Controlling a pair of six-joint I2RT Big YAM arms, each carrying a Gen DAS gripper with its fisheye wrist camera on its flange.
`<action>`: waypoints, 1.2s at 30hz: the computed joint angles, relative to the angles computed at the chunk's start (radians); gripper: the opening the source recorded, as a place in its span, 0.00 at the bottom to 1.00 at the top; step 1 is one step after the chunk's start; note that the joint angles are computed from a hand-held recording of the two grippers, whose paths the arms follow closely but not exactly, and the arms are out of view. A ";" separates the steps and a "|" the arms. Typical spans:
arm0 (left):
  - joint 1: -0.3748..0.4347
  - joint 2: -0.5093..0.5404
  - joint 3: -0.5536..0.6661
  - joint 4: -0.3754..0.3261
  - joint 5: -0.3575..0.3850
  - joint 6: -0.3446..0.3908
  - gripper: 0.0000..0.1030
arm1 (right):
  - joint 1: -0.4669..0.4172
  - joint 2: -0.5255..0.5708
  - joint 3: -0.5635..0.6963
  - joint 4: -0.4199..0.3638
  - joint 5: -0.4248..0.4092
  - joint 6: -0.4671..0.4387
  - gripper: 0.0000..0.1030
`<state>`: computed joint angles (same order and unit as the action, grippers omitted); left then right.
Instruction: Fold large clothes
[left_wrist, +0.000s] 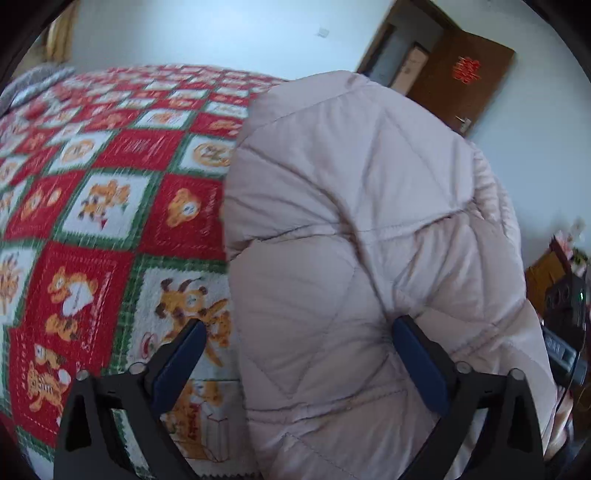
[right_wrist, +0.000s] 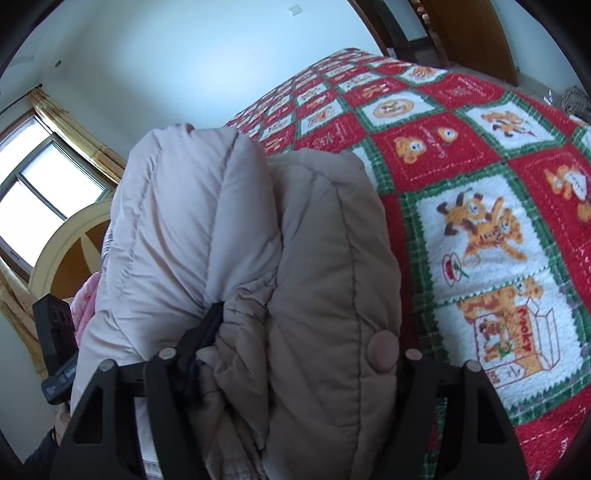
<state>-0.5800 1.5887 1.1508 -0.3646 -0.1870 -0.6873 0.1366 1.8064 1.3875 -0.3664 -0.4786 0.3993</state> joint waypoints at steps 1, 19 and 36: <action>-0.013 0.000 0.011 -0.004 -0.003 0.030 0.72 | -0.001 -0.002 -0.005 0.013 -0.032 0.002 0.51; -0.150 -0.102 0.054 -0.248 -0.286 0.150 0.31 | 0.075 -0.129 -0.104 0.057 0.082 0.019 0.26; -0.231 -0.567 -0.206 -0.524 -0.486 -0.036 0.30 | 0.282 -0.074 0.086 0.013 0.043 0.024 0.26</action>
